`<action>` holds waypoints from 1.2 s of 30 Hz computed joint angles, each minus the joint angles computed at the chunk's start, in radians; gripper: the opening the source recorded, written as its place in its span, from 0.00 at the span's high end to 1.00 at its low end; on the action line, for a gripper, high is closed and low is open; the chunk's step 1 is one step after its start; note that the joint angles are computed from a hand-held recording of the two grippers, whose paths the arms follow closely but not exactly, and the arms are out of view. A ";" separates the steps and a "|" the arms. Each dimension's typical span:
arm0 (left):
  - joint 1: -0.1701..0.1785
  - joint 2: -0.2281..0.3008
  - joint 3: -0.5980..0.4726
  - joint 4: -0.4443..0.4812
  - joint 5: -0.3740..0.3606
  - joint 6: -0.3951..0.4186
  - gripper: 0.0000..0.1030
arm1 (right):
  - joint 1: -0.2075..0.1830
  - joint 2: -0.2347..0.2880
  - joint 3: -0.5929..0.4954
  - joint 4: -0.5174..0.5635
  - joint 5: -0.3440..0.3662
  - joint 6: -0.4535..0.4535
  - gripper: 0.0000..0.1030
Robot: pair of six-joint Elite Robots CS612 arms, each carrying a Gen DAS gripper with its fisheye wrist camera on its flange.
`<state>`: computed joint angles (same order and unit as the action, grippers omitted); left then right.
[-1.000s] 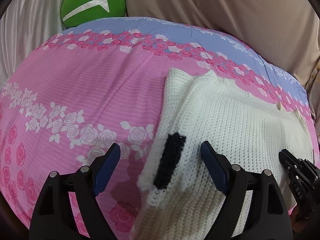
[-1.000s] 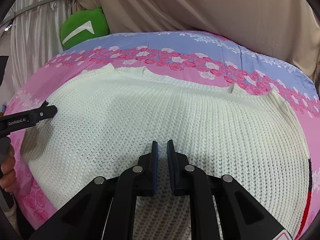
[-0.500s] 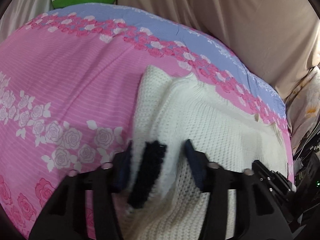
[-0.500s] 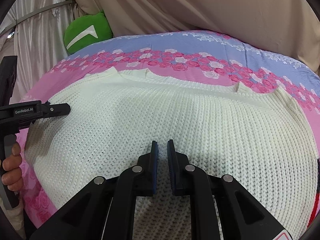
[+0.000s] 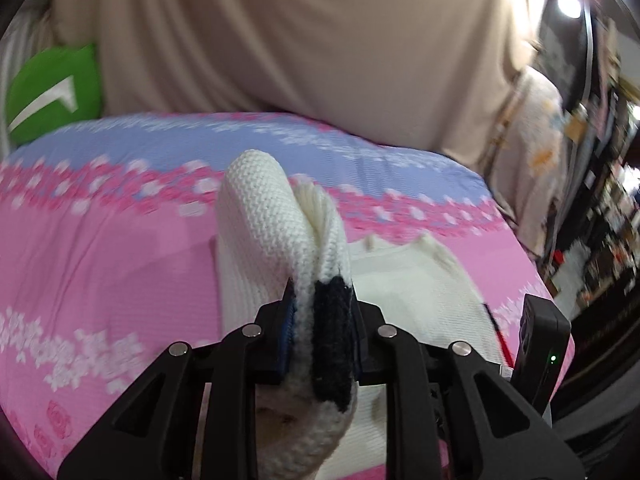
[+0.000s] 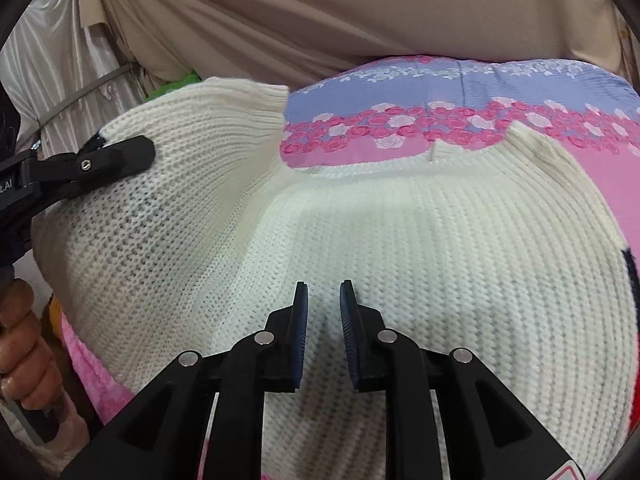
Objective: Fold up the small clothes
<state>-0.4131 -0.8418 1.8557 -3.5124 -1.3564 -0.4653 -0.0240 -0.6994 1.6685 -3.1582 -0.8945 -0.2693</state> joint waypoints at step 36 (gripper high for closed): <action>-0.044 -0.033 0.082 0.122 0.007 -0.162 0.25 | -0.090 0.008 -0.112 0.430 0.265 -0.032 0.74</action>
